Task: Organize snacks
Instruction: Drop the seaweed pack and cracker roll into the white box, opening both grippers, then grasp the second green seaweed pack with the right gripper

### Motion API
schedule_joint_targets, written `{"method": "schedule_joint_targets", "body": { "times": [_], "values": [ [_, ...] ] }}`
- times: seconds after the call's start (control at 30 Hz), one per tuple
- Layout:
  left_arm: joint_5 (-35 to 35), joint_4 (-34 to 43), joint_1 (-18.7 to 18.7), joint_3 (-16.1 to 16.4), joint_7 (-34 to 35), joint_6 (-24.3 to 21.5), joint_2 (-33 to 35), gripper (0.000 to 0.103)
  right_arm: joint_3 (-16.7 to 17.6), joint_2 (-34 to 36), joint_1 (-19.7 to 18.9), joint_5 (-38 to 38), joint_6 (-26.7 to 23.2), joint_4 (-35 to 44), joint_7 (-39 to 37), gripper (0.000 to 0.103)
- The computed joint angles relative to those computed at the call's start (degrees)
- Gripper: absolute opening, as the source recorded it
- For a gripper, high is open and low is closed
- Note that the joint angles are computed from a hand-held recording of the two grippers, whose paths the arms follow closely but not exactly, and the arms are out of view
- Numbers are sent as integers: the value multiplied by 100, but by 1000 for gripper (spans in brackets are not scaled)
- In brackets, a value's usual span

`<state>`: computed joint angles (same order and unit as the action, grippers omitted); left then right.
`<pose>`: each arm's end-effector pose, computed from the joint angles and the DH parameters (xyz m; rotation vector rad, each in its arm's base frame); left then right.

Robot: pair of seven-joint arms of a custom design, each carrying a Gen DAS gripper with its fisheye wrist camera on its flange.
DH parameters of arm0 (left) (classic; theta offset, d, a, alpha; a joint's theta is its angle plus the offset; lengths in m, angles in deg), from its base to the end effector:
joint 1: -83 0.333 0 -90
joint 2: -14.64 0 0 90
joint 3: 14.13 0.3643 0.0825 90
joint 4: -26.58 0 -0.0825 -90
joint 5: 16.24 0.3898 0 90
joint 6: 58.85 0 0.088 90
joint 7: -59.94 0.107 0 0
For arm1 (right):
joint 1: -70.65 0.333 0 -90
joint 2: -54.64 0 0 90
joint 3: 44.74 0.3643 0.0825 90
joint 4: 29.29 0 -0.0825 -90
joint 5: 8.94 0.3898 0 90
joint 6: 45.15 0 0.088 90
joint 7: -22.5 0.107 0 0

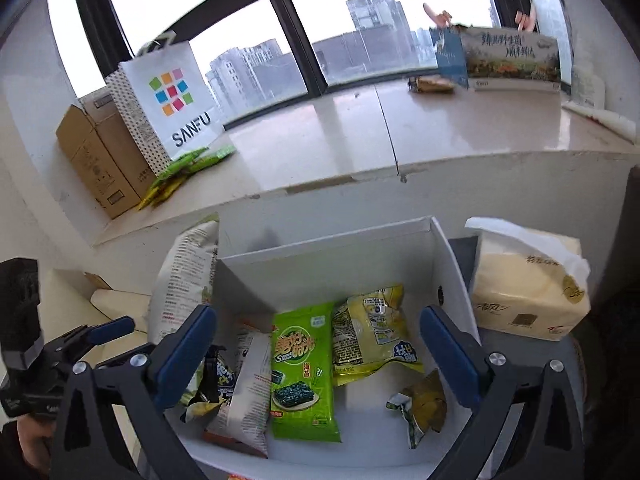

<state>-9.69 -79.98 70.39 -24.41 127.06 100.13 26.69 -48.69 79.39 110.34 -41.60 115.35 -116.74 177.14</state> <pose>0.6229 -0.2574 0.5353 -1.8332 1.9743 -0.9003 0.5913 0.4704 0.5459 -1.5769 1.6215 -0.4269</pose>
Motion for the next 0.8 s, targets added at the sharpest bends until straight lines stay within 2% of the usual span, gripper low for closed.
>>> {"method": "schedule_joint_targets", "body": {
  "times": [0.07,0.17,0.27,0.4,0.53,0.6,0.67,0.73,0.8],
  "values": [
    [-139,-22,41,-44,42,-41,-16,103,-111,-130,116,-209,126,-144,167,103],
    [-316,-437,68,-103,95,295,-312,103,-429,-565,423,-1005,517,-701,895,103],
    [22,-1035,-34,-52,-147,645,-783,103,-649,-1026,718,-2094,719,-1206,1856,103],
    [-202,-1890,-44,-209,27,1108,-1428,103,-749,-1709,1149,-4195,559,-1874,3558,103],
    [-223,-2749,-125,-354,-96,1551,-2083,103,-351,-2232,1241,-5365,6,-2488,4582,103],
    [-426,-3177,-294,-338,-13,1787,-2390,103,-92,-2428,1244,-5356,-386,-2800,4657,103],
    [-250,-3554,-37,-705,-347,1905,-2713,103,158,-2566,1220,-5301,-657,-3080,4734,103],
    [-243,-3865,-70,-798,-472,2024,-2943,103,425,-2645,1209,-5066,-1007,-3314,4672,103],
    [-276,-4091,-118,-889,-613,1866,-3174,103,668,-2655,1174,-4920,-1244,-3471,4684,103]
  ]
}}
